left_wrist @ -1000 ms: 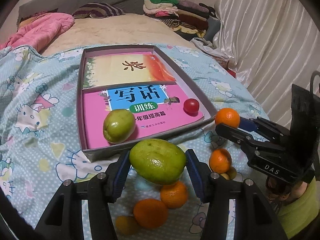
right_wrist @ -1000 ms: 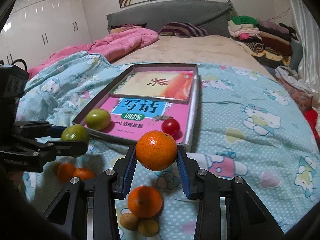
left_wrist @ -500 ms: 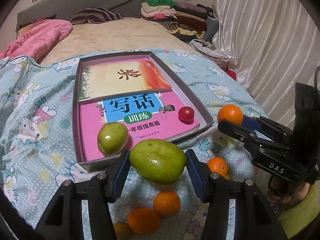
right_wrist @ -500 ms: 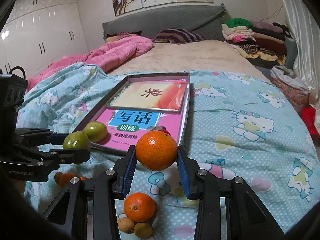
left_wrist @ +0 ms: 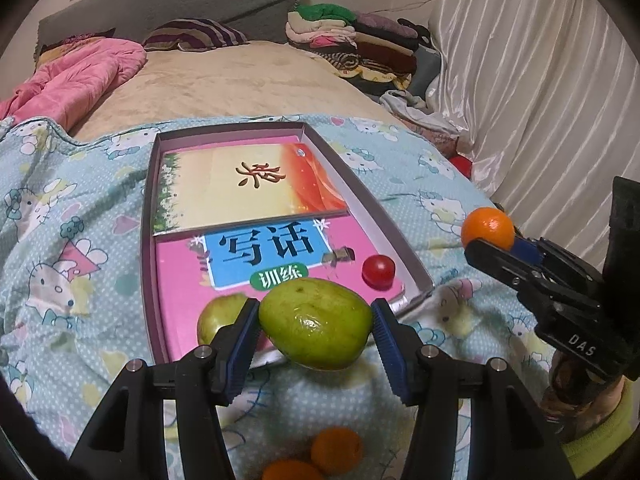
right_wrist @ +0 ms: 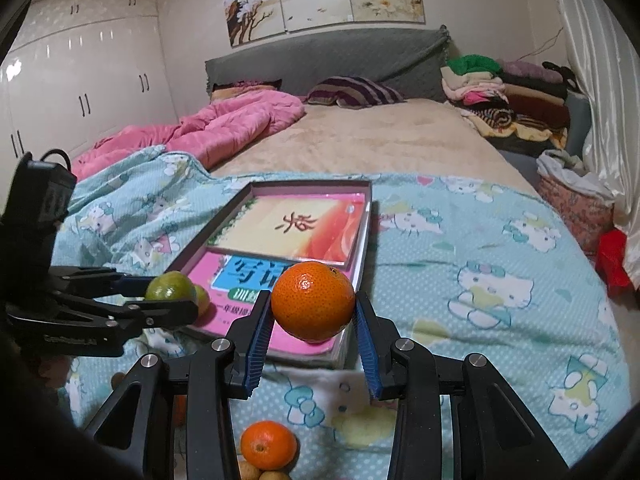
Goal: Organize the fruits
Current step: 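Carry the green fruit with the left tool while the right tool carries the orange toward the tray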
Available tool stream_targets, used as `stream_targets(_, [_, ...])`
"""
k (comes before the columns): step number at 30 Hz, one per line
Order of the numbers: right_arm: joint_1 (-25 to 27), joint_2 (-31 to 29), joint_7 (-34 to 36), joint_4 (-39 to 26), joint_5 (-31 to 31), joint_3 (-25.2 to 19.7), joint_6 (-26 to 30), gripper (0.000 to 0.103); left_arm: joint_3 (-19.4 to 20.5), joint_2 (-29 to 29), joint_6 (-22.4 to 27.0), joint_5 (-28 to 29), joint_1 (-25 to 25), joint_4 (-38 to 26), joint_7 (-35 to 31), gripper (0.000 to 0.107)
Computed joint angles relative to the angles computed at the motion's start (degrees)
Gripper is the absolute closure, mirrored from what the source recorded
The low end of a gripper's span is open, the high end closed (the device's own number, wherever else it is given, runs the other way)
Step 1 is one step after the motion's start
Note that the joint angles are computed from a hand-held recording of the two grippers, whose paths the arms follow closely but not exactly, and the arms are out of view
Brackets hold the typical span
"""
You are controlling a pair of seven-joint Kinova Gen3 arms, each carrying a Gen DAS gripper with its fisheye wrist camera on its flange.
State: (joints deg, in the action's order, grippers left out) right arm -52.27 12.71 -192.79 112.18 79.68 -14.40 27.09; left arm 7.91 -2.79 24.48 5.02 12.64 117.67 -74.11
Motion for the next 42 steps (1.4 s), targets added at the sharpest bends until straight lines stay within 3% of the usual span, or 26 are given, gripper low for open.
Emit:
stream_targets(4, [0.7,-0.05,2.78,-1.05,-2.26,0.28,-0.77,0.062,-0.17,1.21,-0.56,0.7,0.04,-0.73,-1.04,0.052])
stream_targets(10, [0.57,1.26,12.26,-4.13,-9.7,1.34,-1.2,0.062,-0.16,2.84,-1.3,1.26,0.2,-1.42,-2.11,0.052])
stream_targets(14, [-0.43,2.38,16.79,-6.36,-13.24,3.17,-1.6,0.062,-0.38,3.72,-1.79,4.2,-0.12,-1.2,-5.04,0.052])
stream_targets(19, [-2.37,3.21,16.22,-7.04,-13.59,6.05,-3.06,0.062,-0.13,4.87,-2.91,5.18,-0.11,-0.8,-6.19,0.052])
stream_targets(27, [-3.93,4.1,19.73,-7.08,-16.07,6.61,-0.61,0.062,0.0,5.48,-3.63,7.75,-0.55,-0.32,-8.47,0.052])
stream_targets(35, [-4.38,5.1,23.03,-7.21,-19.31,6.9,0.5,0.062,-0.12,6.06,-4.23,7.23,-0.61,-0.19,-7.97,0.052])
stream_targets(42, [-4.89,5.81,25.61,-7.48,-21.72,7.71,0.12,0.062,-0.56,6.76,-5.71,1.0,1.13,0.04,-2.83,0.052])
